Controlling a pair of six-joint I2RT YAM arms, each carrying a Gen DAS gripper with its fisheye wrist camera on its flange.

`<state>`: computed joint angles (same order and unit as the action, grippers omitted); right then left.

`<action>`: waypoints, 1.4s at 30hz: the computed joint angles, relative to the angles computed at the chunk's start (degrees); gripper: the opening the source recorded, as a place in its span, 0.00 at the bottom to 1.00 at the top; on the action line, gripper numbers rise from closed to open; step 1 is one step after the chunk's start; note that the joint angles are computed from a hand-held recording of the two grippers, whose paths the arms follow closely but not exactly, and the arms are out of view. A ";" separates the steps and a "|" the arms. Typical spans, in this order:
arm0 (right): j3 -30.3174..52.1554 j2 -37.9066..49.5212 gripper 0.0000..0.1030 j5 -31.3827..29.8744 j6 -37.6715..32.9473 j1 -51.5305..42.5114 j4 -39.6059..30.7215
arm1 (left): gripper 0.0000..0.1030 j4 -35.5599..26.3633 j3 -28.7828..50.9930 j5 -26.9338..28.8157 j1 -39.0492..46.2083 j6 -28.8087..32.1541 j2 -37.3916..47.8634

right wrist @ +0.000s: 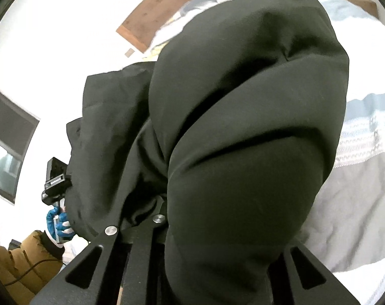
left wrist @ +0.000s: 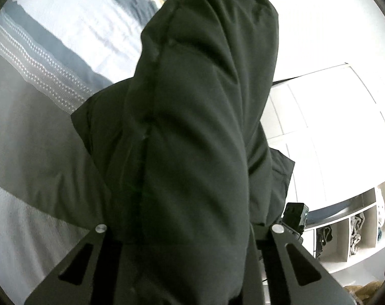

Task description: Fold large clothes

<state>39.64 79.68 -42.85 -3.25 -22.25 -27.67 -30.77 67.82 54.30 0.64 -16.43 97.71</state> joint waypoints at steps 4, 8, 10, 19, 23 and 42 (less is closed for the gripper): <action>0.84 -8.97 0.15 -1.98 -4.42 -2.58 -11.43 | 0.18 -7.57 -0.91 2.33 3.79 4.81 -6.10; 0.29 -16.19 0.15 -4.31 -7.74 -4.98 -20.31 | 0.18 -17.54 -0.20 3.61 8.52 13.61 -9.08; -1.39 -19.23 0.15 -5.25 -8.71 -6.30 -23.27 | 0.18 -22.23 0.71 2.57 11.45 19.08 -7.81; -17.62 -19.80 0.21 1.40 5.86 -1.95 -6.21 | 0.25 -19.52 -5.34 -10.33 17.19 28.47 0.08; -20.26 -20.95 0.54 9.22 11.00 -0.02 -2.17 | 0.43 -14.41 -3.74 -16.89 12.16 21.02 1.19; -10.29 -40.78 0.88 12.18 -13.87 -22.19 -30.50 | 0.64 -22.61 2.84 -13.95 24.12 20.38 -10.79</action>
